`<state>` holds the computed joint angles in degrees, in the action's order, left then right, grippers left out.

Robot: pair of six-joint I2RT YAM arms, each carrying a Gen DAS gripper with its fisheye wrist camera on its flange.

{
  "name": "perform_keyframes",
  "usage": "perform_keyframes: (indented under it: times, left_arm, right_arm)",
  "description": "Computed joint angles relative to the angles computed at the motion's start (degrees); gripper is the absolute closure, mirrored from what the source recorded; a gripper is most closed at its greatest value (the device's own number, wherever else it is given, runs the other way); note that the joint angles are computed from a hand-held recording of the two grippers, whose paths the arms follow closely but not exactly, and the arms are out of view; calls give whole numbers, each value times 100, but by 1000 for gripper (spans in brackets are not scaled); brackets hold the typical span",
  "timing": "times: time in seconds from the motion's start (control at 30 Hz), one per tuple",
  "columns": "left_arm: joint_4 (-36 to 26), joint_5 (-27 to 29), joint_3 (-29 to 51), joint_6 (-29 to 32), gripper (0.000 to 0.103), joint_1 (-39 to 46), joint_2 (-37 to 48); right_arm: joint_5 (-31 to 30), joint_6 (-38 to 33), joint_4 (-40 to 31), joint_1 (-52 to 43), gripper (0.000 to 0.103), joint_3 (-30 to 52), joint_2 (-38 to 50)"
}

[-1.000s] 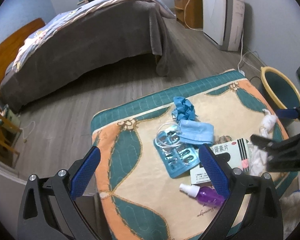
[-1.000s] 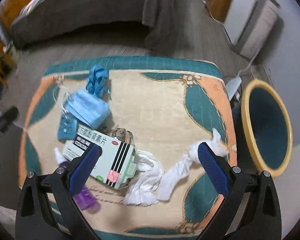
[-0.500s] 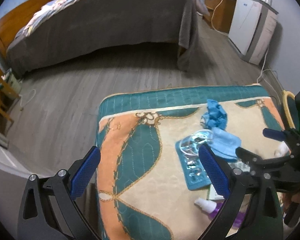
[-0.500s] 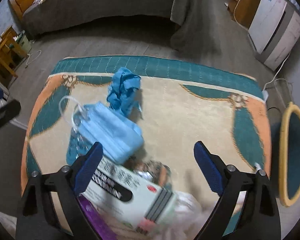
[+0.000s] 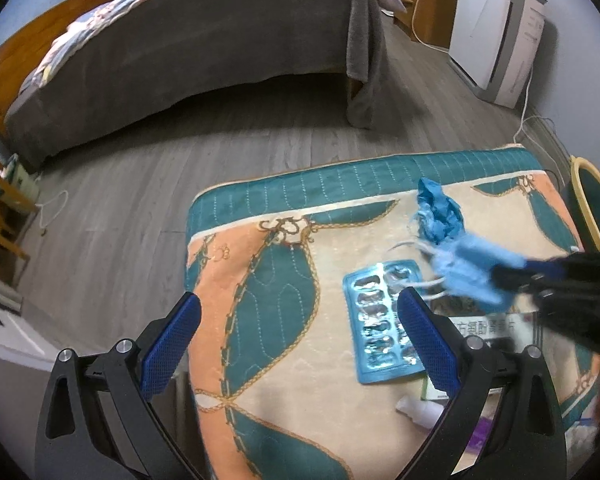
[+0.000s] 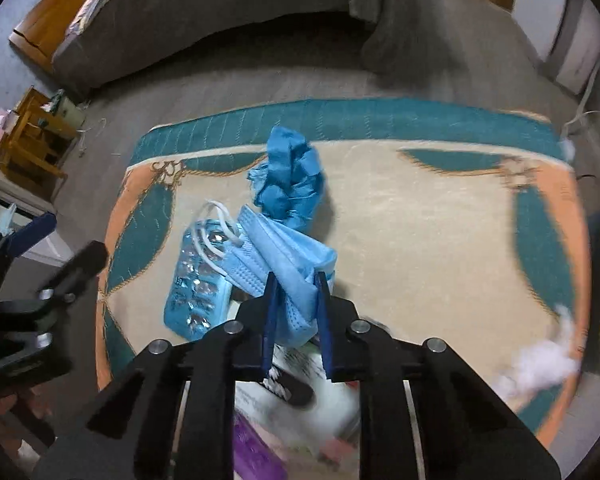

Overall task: Collect trash
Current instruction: 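Grasp the blue blister pack with left tool while right tool grasps blue mask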

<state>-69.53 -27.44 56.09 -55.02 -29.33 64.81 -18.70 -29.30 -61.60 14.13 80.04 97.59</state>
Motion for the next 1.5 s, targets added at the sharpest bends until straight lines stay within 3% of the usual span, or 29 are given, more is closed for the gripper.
perform_keyframes:
  times: [0.1, 0.23, 0.37, 0.5, 0.93, 1.07, 1.2, 1.37, 1.5]
  left_arm:
    - [134, 114, 16, 9, 6, -84, 215]
    - [554, 357, -79, 18, 6, -133, 615]
    - [1028, 665, -142, 224, 6, -224, 1218]
    - [1147, 716, -115, 513, 6, -317, 1696]
    - [1678, 799, -329, 608, 6, 223, 1829]
    - [1770, 864, -416, 259, 6, 378, 1827]
    - [1991, 1032, -467, 569, 7, 361, 1881]
    - [2099, 1182, -500, 665, 29, 364, 1734]
    - [1987, 1014, -419, 669, 31, 269, 1665]
  right_arm:
    - [56, -392, -380, -221, 87, 399, -292]
    - [105, -893, -330, -644, 87, 480, -578]
    - [-154, -594, -405, -918, 87, 746, -318]
    - [-42, -648, -235, -879, 87, 682, -349]
    - [-180, -707, -425, -1126, 87, 964, -144]
    - [-155, -673, -425, -1190, 87, 1053, -22]
    - [-225, -725, -500, -1255, 87, 1176, 55]
    - [-253, -758, -535, -1298, 87, 1227, 49]
    - [-306, -736, -563, -1378, 87, 1318, 72]
